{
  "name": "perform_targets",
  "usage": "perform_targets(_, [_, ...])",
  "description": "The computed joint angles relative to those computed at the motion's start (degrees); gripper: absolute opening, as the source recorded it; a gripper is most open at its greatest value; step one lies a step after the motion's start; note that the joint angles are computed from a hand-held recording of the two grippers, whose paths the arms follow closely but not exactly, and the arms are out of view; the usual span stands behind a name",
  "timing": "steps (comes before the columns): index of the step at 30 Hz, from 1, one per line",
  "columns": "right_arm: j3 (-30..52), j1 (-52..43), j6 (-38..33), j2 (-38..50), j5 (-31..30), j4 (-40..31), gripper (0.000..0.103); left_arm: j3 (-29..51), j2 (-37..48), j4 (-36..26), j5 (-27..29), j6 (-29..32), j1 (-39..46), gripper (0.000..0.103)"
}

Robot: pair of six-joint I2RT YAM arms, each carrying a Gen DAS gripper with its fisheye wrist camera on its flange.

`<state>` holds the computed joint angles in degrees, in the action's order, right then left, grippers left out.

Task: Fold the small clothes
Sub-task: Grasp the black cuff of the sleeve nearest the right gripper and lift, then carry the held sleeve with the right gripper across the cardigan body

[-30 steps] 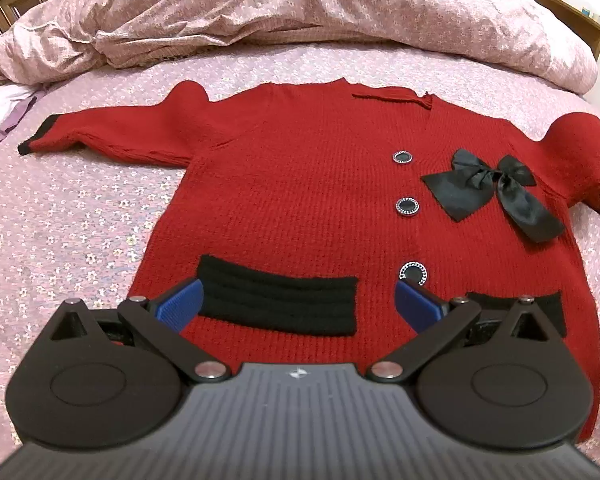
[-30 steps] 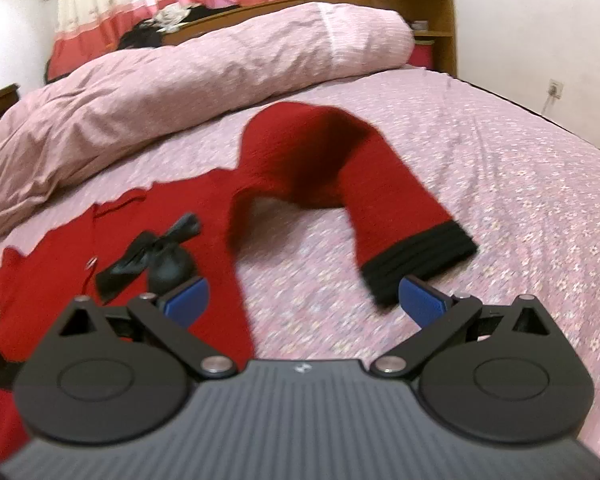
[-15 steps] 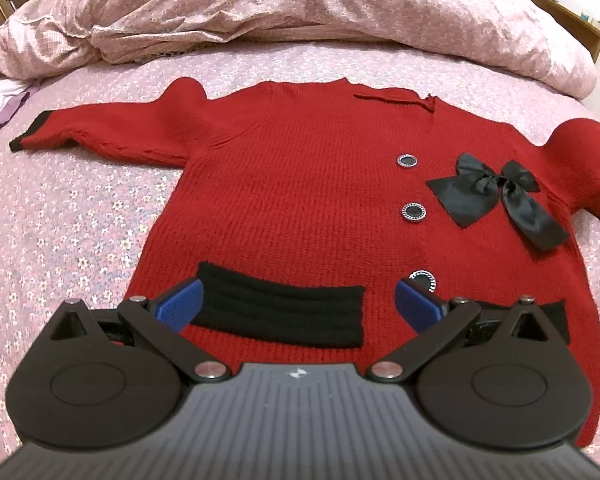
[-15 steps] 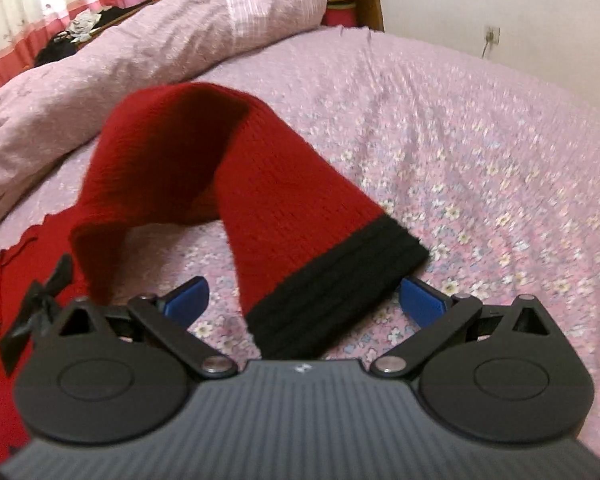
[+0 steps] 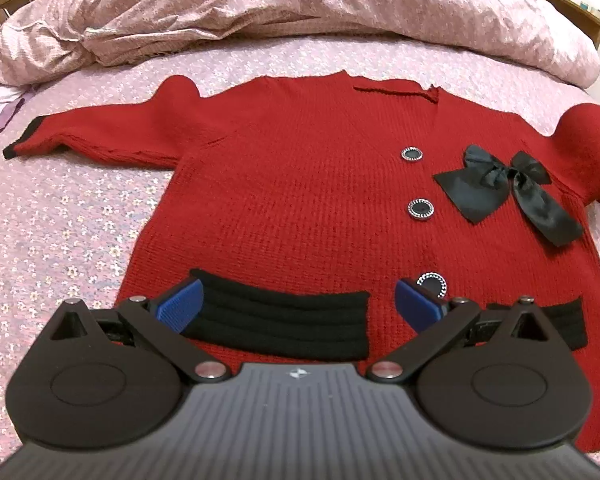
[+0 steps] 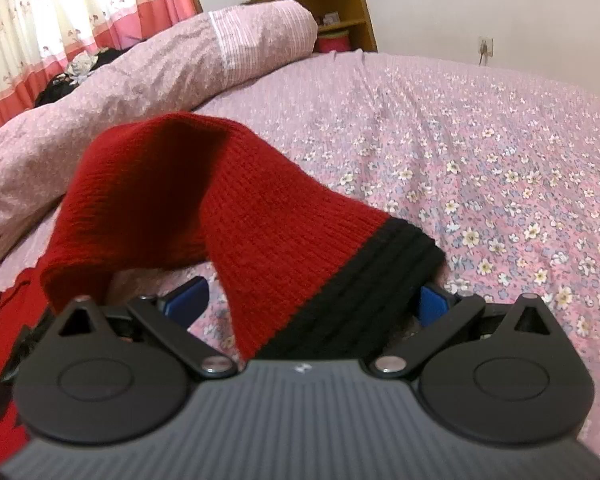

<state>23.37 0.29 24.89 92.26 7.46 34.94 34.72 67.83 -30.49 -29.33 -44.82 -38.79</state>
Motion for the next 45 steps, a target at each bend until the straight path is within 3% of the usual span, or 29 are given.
perform_targets(3, [-0.43,0.03,1.87,0.20,0.24,1.57,0.103,0.24,0.40,-0.41,-1.10,0.65,-0.75,0.103])
perform_targets(8, [-2.62,-5.19,9.79,-1.47,-7.61,5.14,0.102,0.43,0.61,-0.87,-1.13,0.81,-1.02,0.103])
perform_targets(10, [-2.58,-5.84,11.41,-2.21,-7.76,4.20,0.093,0.20,0.17,-0.55,0.64,0.20,-0.22,0.103])
perform_targets(12, [-2.15,-5.37,10.51,-3.00,-6.09,2.18,0.074,-0.13,-0.56,-0.27,2.11,-0.23,0.56,0.103])
perform_targets(14, [-2.13,-5.41,9.18,-3.79,-5.94,0.86,0.061,-0.05,-1.04,-0.82,2.04,-0.83,0.42,0.103])
perform_targets(18, [-2.75,-8.45,9.78,-6.04,-10.29,-1.36,0.026,0.54,-2.23,-3.07,0.56,-1.56,-0.13,0.103])
perform_targets(29, [-5.01,-17.85,6.12,-15.90,-20.23,-3.35,0.019,1.30,-5.03,-7.65,-1.51,-4.79,-1.83,0.103])
perform_targets(35, [-3.39,-25.29,4.58,-20.77,-27.75,-6.08,0.019,0.99,-6.10,-8.11,-1.89,-5.62,-2.75,0.103])
perform_targets(45, [3.07,-32.28,5.92,-23.22,-33.84,-9.91,0.017,1.69,-7.20,-9.99,-3.63,-6.85,-4.66,0.103])
